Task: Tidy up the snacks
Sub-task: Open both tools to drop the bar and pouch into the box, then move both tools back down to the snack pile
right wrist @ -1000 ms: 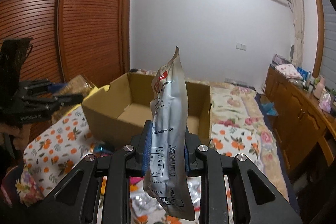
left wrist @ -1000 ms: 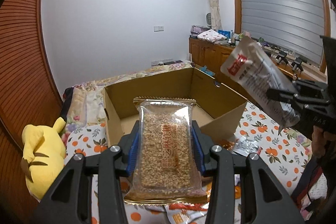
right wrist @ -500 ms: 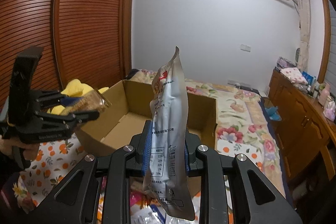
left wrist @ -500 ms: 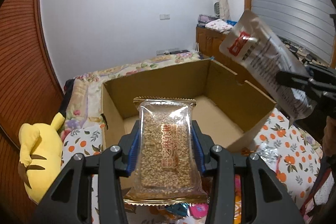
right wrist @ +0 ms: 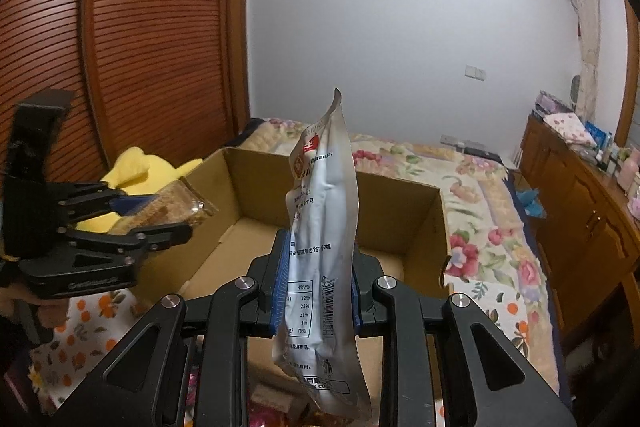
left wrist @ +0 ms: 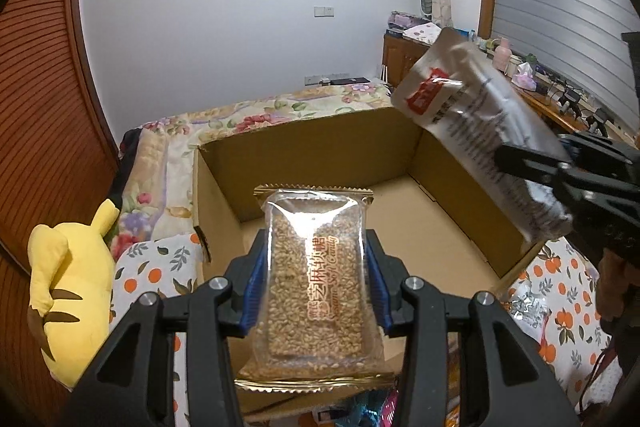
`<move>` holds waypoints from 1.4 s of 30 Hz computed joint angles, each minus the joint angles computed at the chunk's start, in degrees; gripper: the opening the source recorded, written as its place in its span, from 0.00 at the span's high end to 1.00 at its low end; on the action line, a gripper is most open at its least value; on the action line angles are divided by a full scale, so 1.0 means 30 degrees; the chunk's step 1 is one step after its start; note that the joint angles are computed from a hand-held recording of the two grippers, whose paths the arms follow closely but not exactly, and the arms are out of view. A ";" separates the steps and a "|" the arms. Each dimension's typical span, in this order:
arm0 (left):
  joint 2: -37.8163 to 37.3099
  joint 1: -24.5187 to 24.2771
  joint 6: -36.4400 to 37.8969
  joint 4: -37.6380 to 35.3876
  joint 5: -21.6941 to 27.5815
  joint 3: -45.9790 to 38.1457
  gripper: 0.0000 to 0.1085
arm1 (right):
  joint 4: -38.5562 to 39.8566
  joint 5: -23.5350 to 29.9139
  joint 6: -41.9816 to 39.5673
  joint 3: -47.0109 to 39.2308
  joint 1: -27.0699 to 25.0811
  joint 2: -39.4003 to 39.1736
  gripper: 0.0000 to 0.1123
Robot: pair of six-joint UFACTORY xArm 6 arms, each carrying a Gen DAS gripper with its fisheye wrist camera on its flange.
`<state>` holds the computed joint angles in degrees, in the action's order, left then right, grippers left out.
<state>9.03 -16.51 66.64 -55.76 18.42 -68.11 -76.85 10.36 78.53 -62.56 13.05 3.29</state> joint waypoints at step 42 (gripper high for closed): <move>-0.5799 0.1112 0.6621 -0.5861 0.2675 0.5324 0.43 | -0.0312 -0.1585 0.0454 0.3910 -0.0202 -0.3011 0.67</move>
<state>-8.36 -13.18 86.50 -73.34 26.44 -52.14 -77.78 5.61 79.90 -50.83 12.44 -5.74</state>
